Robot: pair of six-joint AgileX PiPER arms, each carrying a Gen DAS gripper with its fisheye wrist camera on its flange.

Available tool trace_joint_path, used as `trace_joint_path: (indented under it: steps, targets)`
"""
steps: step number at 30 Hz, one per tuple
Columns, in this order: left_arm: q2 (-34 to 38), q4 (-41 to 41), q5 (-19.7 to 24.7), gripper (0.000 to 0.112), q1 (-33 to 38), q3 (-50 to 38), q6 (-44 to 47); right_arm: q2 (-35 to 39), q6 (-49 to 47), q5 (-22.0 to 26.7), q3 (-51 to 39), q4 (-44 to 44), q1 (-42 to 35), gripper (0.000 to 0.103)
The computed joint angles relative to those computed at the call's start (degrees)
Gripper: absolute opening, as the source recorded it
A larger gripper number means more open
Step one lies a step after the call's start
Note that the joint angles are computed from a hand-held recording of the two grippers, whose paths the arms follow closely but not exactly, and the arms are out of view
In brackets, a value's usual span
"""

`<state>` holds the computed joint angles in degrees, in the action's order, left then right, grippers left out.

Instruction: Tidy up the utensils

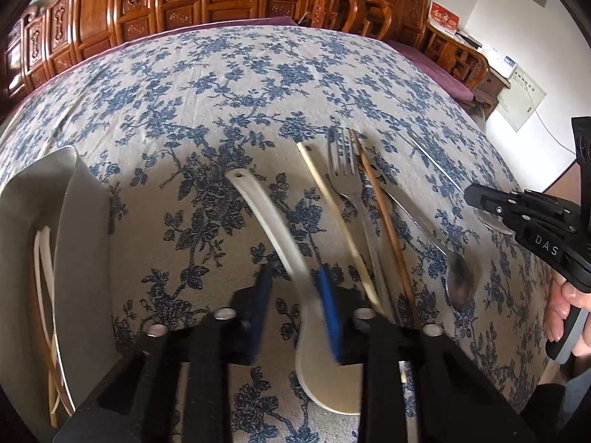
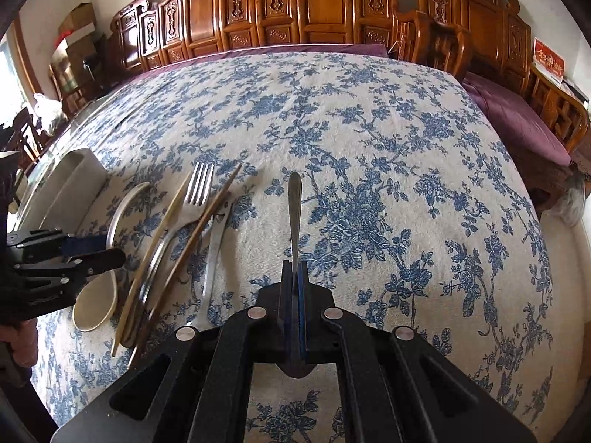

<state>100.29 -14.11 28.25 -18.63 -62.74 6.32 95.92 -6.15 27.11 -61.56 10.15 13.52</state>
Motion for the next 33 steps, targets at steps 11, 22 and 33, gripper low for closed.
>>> trace_joint_path:
  steps: [11,22,33]
  targets:
    - [-6.5,4.3,-0.4,0.003,-2.2,3.1,-0.8,-3.7,5.0,-0.6,1.2,-2.5,4.5,0.000]
    - [-13.6,4.8,1.5,0.003,0.0,6.2,0.2,-3.3,-6.1,-2.4,2.8,7.0,-2.9,0.019]
    - [-16.6,-0.9,1.2,0.003,0.2,9.3,5.5,-1.0,-3.7,1.4,2.5,1.3,-2.0,0.026]
